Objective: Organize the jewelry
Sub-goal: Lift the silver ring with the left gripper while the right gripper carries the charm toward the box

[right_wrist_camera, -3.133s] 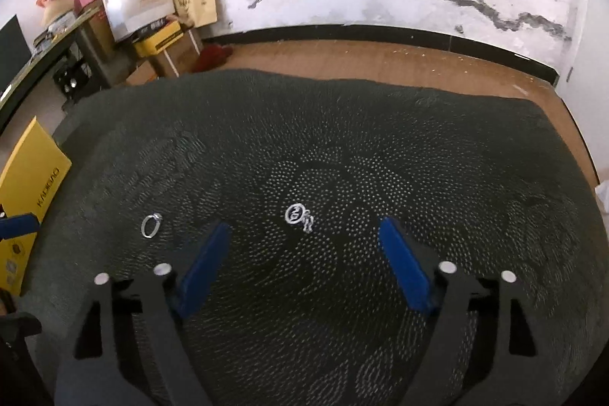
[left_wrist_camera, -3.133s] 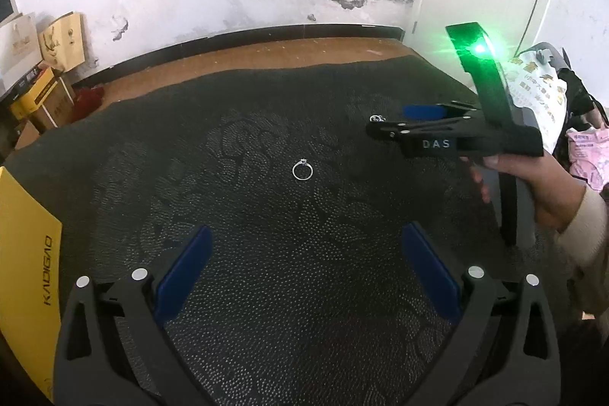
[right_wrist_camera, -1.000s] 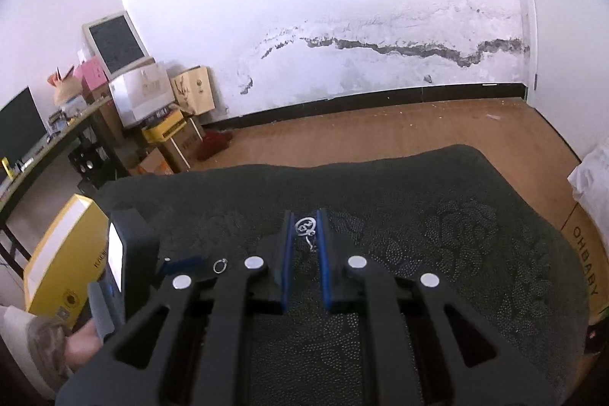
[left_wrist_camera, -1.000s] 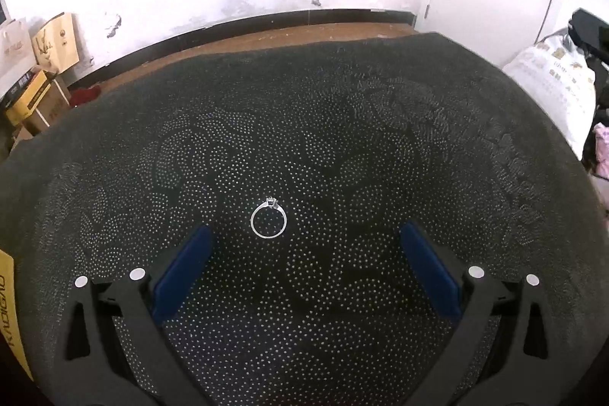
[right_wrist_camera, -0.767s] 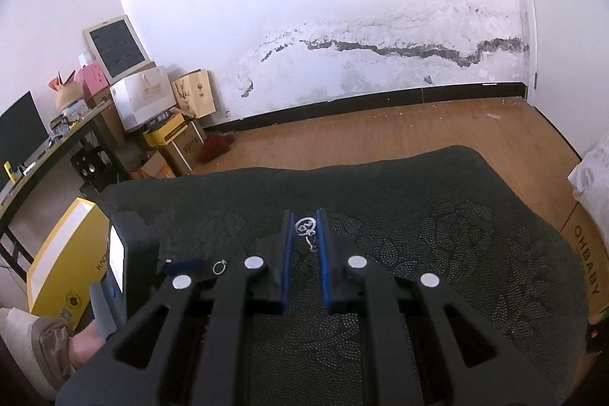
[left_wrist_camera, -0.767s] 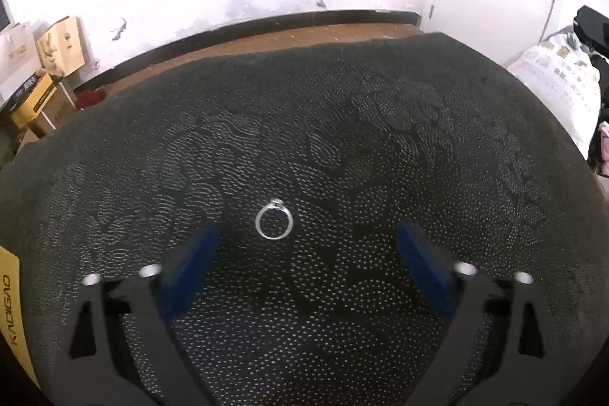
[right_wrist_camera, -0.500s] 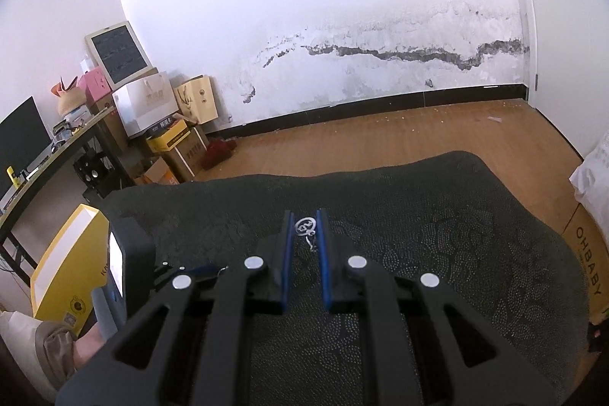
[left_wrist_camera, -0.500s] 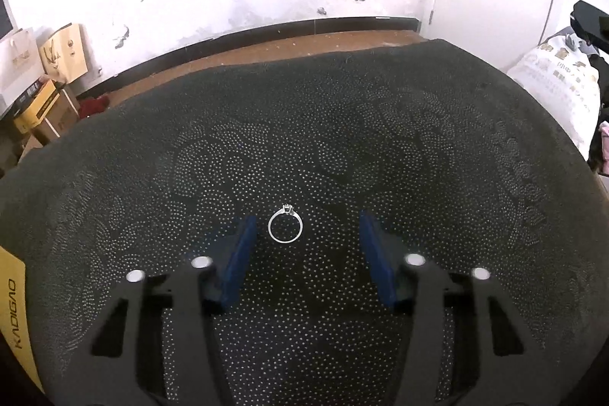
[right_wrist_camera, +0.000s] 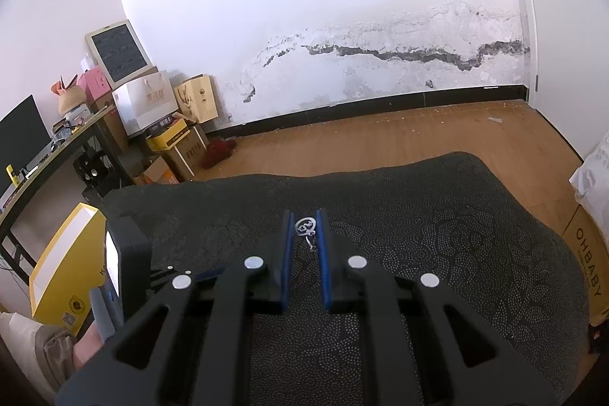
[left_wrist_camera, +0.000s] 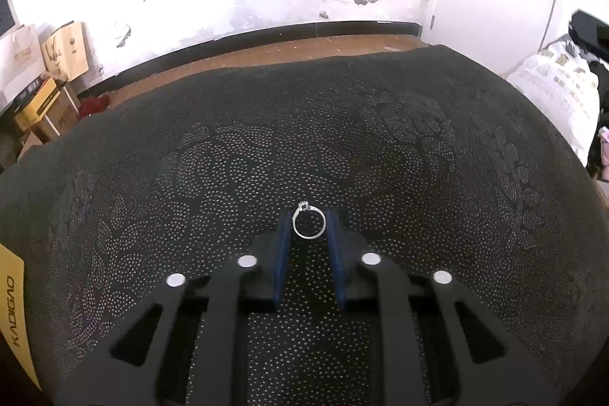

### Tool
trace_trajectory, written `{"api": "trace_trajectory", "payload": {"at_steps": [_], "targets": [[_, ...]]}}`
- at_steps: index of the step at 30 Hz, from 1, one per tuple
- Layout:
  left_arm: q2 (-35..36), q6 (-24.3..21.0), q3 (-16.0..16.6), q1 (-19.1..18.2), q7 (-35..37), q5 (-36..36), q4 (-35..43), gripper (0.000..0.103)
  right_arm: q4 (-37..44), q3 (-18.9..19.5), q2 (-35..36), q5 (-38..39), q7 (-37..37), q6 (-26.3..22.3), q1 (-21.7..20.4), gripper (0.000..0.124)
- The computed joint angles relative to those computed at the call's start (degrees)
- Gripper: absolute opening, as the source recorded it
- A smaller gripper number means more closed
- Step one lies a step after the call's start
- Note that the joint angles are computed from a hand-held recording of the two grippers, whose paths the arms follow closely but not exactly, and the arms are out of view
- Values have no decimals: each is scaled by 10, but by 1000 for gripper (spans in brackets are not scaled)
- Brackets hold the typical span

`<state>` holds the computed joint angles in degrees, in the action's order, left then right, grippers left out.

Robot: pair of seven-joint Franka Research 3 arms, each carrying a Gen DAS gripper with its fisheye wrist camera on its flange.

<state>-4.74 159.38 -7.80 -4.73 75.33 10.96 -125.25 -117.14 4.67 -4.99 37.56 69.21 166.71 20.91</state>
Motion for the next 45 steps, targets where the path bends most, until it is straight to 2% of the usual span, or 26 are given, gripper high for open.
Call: {"api": "trace_trajectory", "payload": {"at_steps": [8,15,22,36,45], "targets": [[0,0,0,1,5,2,0,19,6,0,4,-6,2,-4,-1,12],[-7,23,-7,9,-54,68,-8,18,8,1,6,-7,1,-6,-2,12],[-12,15,0,6,-37,51,-4,18,10,3,8,-18,9,-8,-3,12],[-43,33,-1,4,-33,59,-22,18,27,4,21,-13,1,-22,-6,12],[-101,19,9,2,-21,39,-47,18,39,7,24,-15,-13,-40,-5,12]]}}
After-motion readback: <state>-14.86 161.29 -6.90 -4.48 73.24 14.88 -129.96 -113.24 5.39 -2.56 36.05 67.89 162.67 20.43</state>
